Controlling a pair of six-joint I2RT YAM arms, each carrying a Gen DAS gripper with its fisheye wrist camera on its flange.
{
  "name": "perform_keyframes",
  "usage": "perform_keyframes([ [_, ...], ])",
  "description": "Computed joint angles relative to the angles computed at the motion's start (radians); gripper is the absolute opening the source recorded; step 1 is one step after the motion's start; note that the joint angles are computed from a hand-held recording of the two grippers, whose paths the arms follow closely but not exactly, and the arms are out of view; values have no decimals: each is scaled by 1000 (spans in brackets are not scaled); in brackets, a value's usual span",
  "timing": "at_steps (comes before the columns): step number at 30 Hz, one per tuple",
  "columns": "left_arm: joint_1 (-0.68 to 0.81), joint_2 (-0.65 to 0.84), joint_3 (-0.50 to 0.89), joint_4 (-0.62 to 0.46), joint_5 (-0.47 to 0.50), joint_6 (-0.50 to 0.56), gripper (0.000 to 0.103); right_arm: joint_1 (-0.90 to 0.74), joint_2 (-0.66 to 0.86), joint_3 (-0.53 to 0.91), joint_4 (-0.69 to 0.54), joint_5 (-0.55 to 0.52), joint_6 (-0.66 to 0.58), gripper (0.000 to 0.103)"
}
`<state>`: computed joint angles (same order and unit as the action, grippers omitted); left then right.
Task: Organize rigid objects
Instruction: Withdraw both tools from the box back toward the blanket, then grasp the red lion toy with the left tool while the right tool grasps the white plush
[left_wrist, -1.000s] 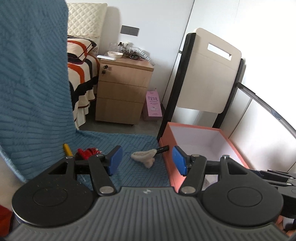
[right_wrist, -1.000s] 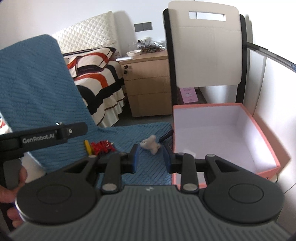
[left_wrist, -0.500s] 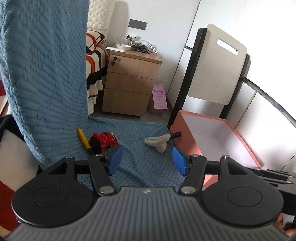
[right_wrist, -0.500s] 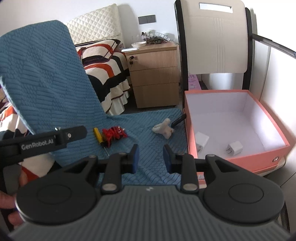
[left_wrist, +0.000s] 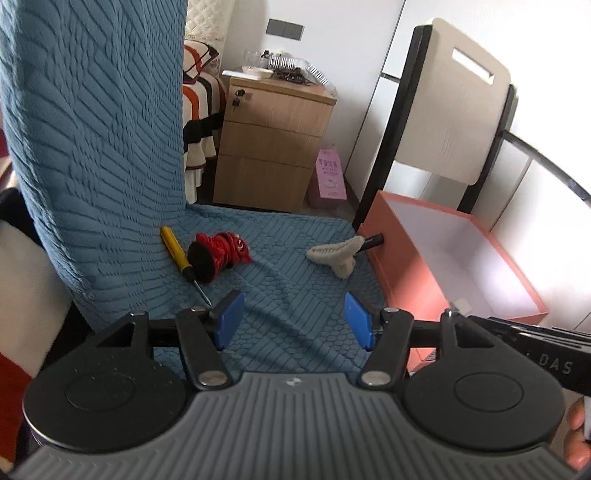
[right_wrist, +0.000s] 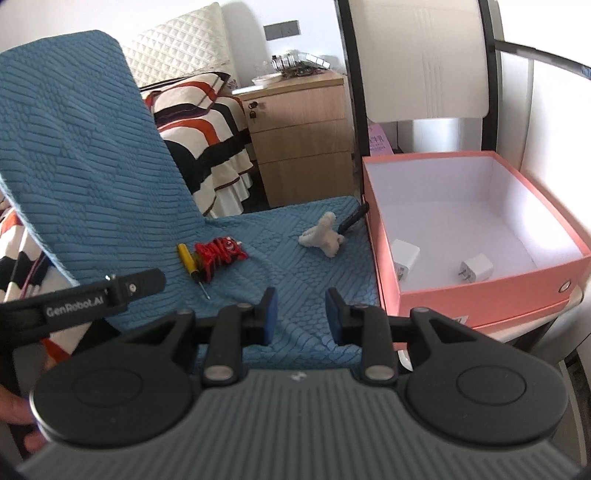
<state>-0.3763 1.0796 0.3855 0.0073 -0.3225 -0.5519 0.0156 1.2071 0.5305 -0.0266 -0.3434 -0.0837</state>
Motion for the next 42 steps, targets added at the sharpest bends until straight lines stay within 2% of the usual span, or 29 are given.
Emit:
perform_keyframes([
  [5,88,205,13,194,85,70,74,4,126,31,85,7,12,32],
  [9,153,375,74,301,118,153,79,18,232,63,169,15,36,32],
  [12,198,492,141,345,131,228,79,37,311,104,211,25,66,32],
  [16,251,638,252,353,153,330,80,76,407,167,255,40,91,40],
  [20,269,783,372,366,123,451,84,113,510,247,273,62,104,42],
  [22,288,844,434,359,135,496,84,126,567,298,277,68,117,46],
  [25,291,941,531,356,104,564,84,141,647,379,275,96,136,51],
  [27,292,1001,605,326,100,617,84,147,702,437,273,122,149,51],
  [35,332,1216,896,163,131,721,84,159,928,680,242,199,195,51],
  [42,373,1335,1083,48,117,764,84,155,1052,838,191,207,213,50],
])
